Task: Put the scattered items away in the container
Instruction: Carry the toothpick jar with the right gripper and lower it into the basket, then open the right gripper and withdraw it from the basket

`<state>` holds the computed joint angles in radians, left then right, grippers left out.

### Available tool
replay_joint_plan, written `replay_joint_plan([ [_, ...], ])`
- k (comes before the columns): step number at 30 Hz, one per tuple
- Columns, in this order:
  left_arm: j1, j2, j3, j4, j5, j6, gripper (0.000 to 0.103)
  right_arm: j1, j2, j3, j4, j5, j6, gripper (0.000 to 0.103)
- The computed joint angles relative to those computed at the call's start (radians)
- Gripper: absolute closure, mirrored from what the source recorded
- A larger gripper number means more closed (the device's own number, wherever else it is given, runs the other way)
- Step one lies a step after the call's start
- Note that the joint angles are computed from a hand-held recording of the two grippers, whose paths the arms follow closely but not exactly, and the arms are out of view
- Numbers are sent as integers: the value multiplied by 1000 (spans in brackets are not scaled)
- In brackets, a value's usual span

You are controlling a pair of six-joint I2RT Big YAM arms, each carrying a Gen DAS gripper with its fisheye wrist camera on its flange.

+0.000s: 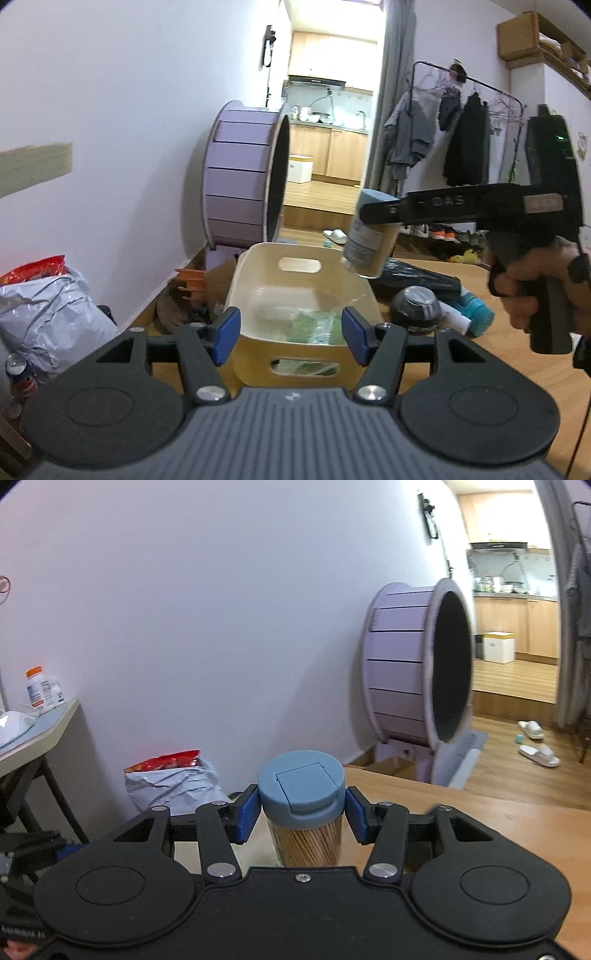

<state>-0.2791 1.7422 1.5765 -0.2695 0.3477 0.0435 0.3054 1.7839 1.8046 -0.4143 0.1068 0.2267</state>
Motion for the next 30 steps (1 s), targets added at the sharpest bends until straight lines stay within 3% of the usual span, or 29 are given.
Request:
replay_joint_plan([
  [6,3,10,13,-4,-12,-21,42,-4,150,206,-106,-50,-21,54],
  [17,-5,17,24,-17,-21,-20,41,9,382,557,-324,-54,-27,54],
  [21,-6,18,24,-22,-22,-9,41,18,442,659,-389,-31,-35,43],
  [24,-3,20,27,-25,-17,-16,41,22,416,622,-359,-11,-56,33],
  [30,-2,17,24,-23,-3,-21,41,20,250,379,-252,11,-78,33],
])
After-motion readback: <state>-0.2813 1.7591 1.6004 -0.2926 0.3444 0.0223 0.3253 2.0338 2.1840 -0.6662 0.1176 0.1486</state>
